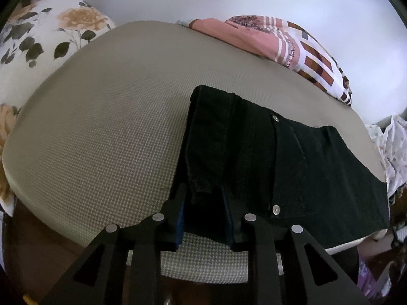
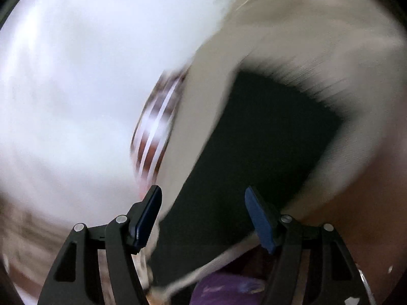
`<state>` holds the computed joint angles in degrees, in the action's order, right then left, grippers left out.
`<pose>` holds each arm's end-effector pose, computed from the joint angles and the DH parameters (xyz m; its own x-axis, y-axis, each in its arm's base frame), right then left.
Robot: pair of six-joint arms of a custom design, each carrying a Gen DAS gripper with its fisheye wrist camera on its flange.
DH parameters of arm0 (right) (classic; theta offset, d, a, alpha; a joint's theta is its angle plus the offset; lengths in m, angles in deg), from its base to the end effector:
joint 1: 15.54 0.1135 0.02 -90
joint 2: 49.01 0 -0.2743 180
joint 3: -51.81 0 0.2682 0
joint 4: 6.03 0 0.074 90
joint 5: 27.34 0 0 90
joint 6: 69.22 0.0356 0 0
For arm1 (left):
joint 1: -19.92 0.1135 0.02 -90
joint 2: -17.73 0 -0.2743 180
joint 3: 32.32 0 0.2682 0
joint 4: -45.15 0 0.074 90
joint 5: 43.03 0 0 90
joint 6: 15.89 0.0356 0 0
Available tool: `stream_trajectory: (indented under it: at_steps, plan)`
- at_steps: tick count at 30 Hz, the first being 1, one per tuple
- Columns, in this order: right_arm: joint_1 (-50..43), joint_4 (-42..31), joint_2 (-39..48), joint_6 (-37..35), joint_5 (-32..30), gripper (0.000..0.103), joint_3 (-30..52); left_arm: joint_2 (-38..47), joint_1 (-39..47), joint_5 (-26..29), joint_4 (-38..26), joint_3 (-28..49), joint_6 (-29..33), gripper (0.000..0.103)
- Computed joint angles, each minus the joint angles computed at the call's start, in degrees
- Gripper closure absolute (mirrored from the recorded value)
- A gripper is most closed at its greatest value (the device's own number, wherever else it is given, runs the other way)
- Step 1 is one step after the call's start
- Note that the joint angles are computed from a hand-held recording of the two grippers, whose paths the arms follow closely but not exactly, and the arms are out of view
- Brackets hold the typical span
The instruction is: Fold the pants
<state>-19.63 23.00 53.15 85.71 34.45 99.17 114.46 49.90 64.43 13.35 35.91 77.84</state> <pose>0.3276 -0.0066 0.1167 -0.5114 0.8368 -0.1954 0.2395 0.3572 0.9028 0.3010 0.1613 0.1642 -0.7734 -0.3745 -0.5114 -0.2982 0.9269 -0.2278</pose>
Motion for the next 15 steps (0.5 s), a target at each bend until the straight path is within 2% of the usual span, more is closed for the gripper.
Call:
stream_trajectory:
  at_steps: [1,4,6,9,12,14,15]
  plan:
    - [-4.3,2.4,-1.1,0.8,-1.1,0.037,-3.7,0.0,-0.1,-0.2,0.1,0.0,-0.1,0.078]
    - [-11.6,3.9,-1.4,-0.5,-4.1,0.037,-8.4,-0.3,-0.8,-1.6,1.0,-0.6,-0.4,0.077]
    - [-12.7,10.5,2.1,1.6,-6.3,0.037,-10.0,-0.4,-1.4,-2.6,1.5,-1.0,-0.7,0.075]
    - [-10.8,18.8,8.3,4.4,-7.3,0.038,-9.0,-0.3,-2.3,-4.2,2.5,-1.5,-0.7,0.069]
    - [-9.6,21.0,12.5,5.0,-8.4,0.043,-5.7,0.0,-2.6,-4.9,3.0,-1.6,-1.0,0.066]
    - [-9.0,21.6,14.7,5.7,-8.4,0.050,-3.6,-0.1,-2.9,-5.2,3.3,-1.9,-1.4,0.065]
    - [-8.7,20.7,15.2,5.7,-8.4,0.057,-2.3,-0.2,-2.9,-5.3,3.5,-2.0,-1.5,0.064]
